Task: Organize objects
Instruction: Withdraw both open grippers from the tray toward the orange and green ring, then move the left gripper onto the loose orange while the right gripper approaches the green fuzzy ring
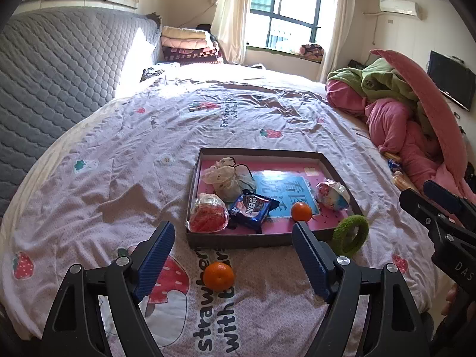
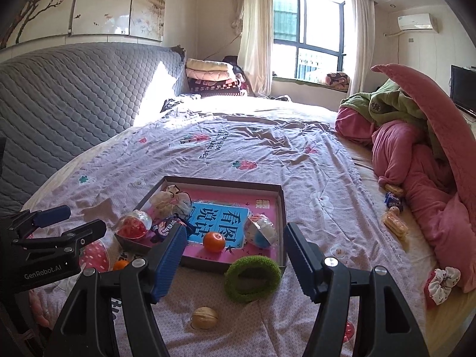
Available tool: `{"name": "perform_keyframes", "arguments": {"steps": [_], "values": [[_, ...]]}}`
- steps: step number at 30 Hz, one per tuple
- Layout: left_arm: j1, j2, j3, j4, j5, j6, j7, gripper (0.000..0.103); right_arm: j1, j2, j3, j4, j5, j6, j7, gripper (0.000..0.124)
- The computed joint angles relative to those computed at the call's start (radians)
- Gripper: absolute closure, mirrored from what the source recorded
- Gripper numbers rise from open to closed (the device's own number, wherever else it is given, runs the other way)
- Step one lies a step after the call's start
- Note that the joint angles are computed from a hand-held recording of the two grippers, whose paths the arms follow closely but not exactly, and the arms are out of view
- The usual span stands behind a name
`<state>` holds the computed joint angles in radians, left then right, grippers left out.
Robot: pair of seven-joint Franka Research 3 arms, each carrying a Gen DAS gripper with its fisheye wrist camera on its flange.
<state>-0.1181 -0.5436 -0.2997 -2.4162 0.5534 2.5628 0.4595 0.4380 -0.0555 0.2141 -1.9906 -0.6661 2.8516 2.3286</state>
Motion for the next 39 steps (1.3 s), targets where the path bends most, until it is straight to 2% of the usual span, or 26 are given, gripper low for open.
{"name": "perform_keyframes", "arguments": {"steps": [6,16,22,25,26,28,31,35,39], "values": [[-0.019,-0.020,0.009,-0.018,-0.023,-0.007,0.004,0.021,-0.012,-0.027,0.007,-0.028,-0.018,0.015,0.029,0.053],[-0.022,-0.048,-0.009,-0.051,-0.022,-0.019,-0.006,0.021,-0.043,-0.057,0.034,-0.091,0.054,0.113,-0.006,0.037],[-0.032,-0.050,-0.011,-0.074,-0.015,-0.012,-0.011,0.021,0.002,-0.051,0.006,-0.152,0.355,0.197,-0.209,0.032],[-0.034,-0.054,-0.009,-0.090,-0.019,0.001,-0.015,0.021,0.066,-0.047,-0.035,-0.178,0.588,0.236,-0.389,0.032],[-0.034,-0.055,-0.010,-0.095,-0.021,0.003,-0.021,0.021,0.067,-0.047,-0.033,-0.183,0.622,0.243,-0.415,0.032],[-0.036,-0.053,-0.009,-0.102,-0.026,0.007,-0.025,0.021,-0.004,-0.049,0.027,-0.185,0.533,0.241,-0.345,0.032],[-0.042,-0.050,-0.007,-0.112,-0.035,0.012,-0.024,0.021,-0.063,-0.049,0.075,-0.189,0.427,0.243,-0.272,0.032],[-0.043,-0.046,-0.013,-0.125,-0.033,0.015,-0.030,0.021,-0.108,-0.040,0.114,-0.179,0.275,0.210,-0.164,0.032],[-0.049,-0.045,-0.009,-0.148,-0.037,0.032,-0.035,0.021,-0.126,-0.033,0.119,-0.175,0.085,0.193,-0.008,0.032]]}}
